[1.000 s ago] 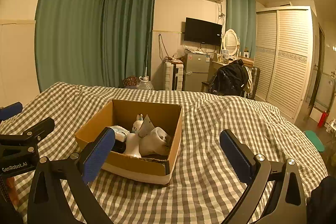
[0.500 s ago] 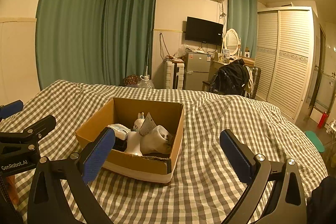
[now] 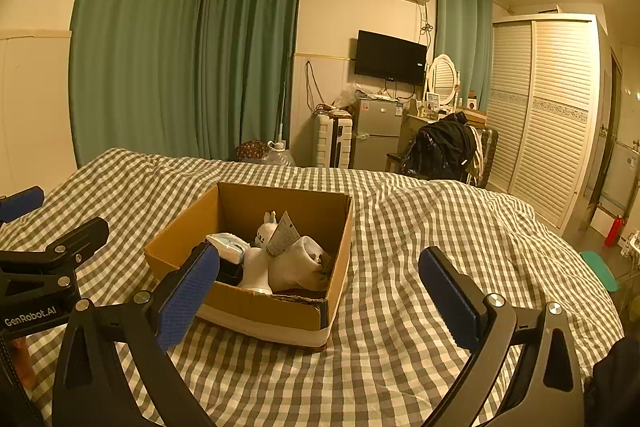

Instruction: Organize objects

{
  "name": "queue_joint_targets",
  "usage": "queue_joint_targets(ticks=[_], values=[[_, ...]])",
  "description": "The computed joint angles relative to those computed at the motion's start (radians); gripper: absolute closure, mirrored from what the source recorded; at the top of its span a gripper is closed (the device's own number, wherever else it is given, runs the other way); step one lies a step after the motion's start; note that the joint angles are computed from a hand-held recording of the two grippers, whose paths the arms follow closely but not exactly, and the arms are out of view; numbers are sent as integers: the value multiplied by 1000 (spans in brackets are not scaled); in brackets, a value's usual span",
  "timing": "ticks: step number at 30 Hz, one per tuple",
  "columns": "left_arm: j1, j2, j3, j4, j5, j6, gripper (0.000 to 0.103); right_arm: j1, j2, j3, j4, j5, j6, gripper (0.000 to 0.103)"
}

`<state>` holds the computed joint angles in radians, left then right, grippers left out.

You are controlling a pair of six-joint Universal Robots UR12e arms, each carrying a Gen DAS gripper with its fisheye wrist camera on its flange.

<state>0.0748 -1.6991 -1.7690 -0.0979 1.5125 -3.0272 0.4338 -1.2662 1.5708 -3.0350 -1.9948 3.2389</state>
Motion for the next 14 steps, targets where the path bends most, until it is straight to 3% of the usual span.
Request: queue_joint_targets(ticks=[14], values=[[0, -1, 2, -9, -2, 0, 0, -3, -3, 8, -2, 8, -9, 3]])
